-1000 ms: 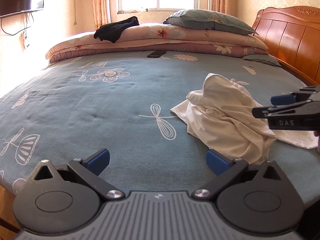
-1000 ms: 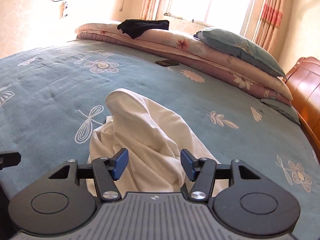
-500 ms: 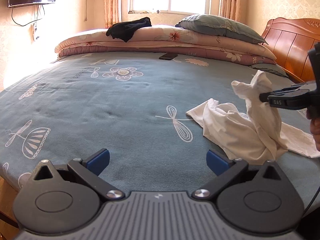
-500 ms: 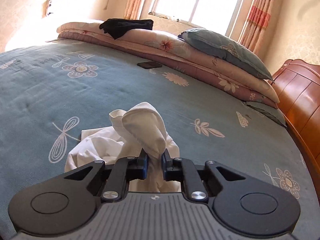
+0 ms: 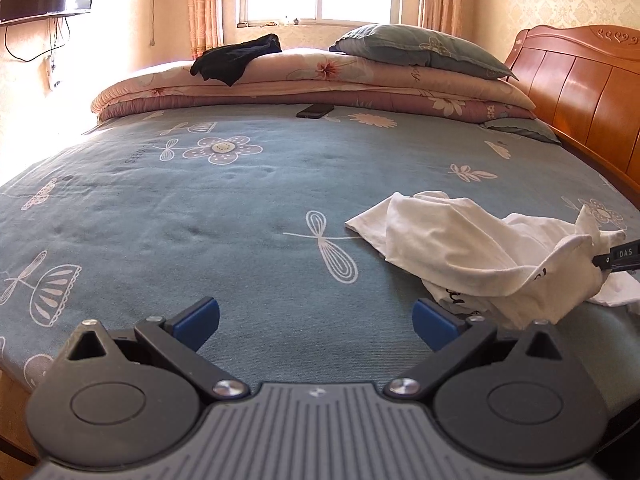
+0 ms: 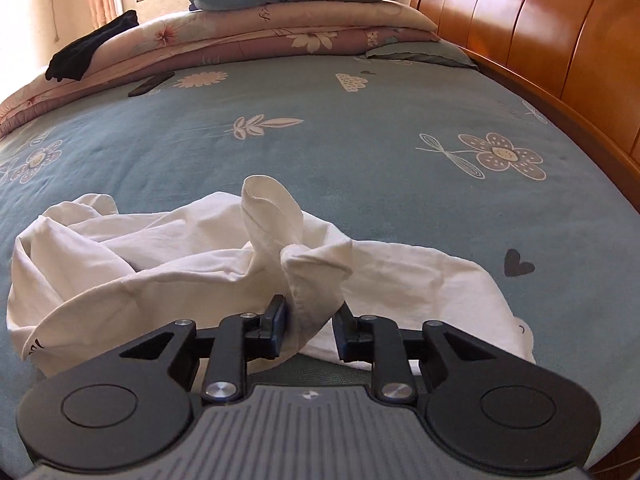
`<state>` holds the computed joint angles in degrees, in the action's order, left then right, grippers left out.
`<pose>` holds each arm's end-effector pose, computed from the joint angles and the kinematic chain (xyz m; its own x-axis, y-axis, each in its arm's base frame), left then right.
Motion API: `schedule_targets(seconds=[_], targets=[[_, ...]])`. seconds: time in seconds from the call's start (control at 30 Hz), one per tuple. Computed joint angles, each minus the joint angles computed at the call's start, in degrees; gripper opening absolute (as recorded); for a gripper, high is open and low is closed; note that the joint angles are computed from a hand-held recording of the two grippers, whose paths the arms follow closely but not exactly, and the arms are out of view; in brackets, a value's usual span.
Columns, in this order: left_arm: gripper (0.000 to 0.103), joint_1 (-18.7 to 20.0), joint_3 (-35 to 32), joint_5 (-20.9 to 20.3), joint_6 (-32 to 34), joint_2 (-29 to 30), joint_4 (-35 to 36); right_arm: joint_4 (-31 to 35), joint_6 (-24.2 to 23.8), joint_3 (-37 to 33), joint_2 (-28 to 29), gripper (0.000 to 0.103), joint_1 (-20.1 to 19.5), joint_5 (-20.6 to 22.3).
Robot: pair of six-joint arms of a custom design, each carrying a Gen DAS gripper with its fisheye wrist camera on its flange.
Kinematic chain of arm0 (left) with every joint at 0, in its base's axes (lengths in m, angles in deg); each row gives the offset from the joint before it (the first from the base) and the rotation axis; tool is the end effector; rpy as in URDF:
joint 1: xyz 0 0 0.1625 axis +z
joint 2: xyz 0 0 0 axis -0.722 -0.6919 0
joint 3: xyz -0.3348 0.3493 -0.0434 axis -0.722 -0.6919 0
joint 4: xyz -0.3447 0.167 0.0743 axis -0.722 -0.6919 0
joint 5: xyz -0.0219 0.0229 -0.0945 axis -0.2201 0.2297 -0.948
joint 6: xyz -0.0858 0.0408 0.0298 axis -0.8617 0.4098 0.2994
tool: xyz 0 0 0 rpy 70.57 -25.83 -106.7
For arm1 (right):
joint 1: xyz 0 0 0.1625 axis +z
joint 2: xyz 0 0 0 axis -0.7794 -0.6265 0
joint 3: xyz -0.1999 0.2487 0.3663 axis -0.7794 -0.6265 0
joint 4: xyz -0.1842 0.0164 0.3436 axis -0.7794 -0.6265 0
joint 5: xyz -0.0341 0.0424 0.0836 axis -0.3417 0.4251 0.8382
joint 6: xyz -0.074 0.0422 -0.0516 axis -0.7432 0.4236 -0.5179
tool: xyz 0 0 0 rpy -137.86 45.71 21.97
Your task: Fold clothes
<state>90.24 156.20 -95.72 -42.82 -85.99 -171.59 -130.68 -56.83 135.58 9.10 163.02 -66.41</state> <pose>-0.1156 -0.4221 0.3420 -0.7144 -0.0991 -0.6927 0.5159 0.5941 -0.6171 0.2724 -0.5215 0.1385 -0.7373 0.0819 0.6706 -0.4287 0.7105 -0.5581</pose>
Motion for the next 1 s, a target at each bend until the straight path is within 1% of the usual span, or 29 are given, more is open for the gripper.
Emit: schedule_targets(seconds=[0.07, 0.1, 0.2, 0.23, 0.37, 0.4, 0.47, 0.6, 0.67, 0.7, 0.8, 0.93, 1.0], targets=[[0.102, -0.1, -0.2, -0.1, 0.3, 0.2, 0.3, -3.1, -0.4, 1.3, -0.2, 0.046, 0.6, -0.2], [0.102, -0.1, -0.3, -0.2, 1.0, 0.5, -0.2, -4.7, -0.7, 1.9, -0.3, 0.048, 1.0, -0.3], [0.102, -0.3, -0.6, -1.2, 5.1, 2.1, -2.5, -8.3, -1.8, 3.9, -1.2, 0.055, 2.0, 1.1], [0.102, -0.3, -0.8, -1.9, 7.0, 2.7, -3.4, -8.9, -2.4, 4.4, -1.3, 0.059, 2.3, 1.5], [0.102, -1.0, -1.3, -3.5, 14.0, 6.0, -6.6, -10.6, -4.6, 5.8, -1.8, 0.061, 3.3, 2.9], [0.102, -1.2, -1.3, -3.6, 15.4, 6.9, -7.6, -10.3, -4.3, 6.1, -2.0, 0.062, 3.3, 3.3], [0.102, -1.5, -1.3, -5.0, 18.4, 8.5, -10.2, -9.4, -3.1, 6.5, -2.2, 0.066, 3.3, 4.0], [0.102, -0.9, -1.5, -10.5, 24.5, 10.6, -13.6, -5.0, -0.1, 6.9, -3.0, 0.066, 3.1, 6.0], [0.102, -0.6, -1.8, -12.7, 27.0, 11.6, -14.7, -4.1, 0.2, 6.8, -2.8, 0.066, 3.4, 5.9], [0.102, -0.4, -2.1, -13.6, 27.6, 11.8, -14.3, -3.2, 0.5, 6.6, -2.7, 0.066, 3.6, 5.8], [0.102, 0.4, -3.6, -15.4, 26.5, 12.0, -11.5, -1.2, 1.2, 6.3, -2.6, 0.066, 3.8, 5.2], [0.102, 1.4, -5.1, -17.5, 24.4, 11.7, -9.2, 2.6, 4.1, 6.0, -3.0, 0.067, 3.8, 4.1], [0.101, 1.5, -5.5, -17.0, 25.8, 12.3, -10.0, 3.4, 5.5, 6.4, -3.3, 0.069, 3.6, 4.6]])
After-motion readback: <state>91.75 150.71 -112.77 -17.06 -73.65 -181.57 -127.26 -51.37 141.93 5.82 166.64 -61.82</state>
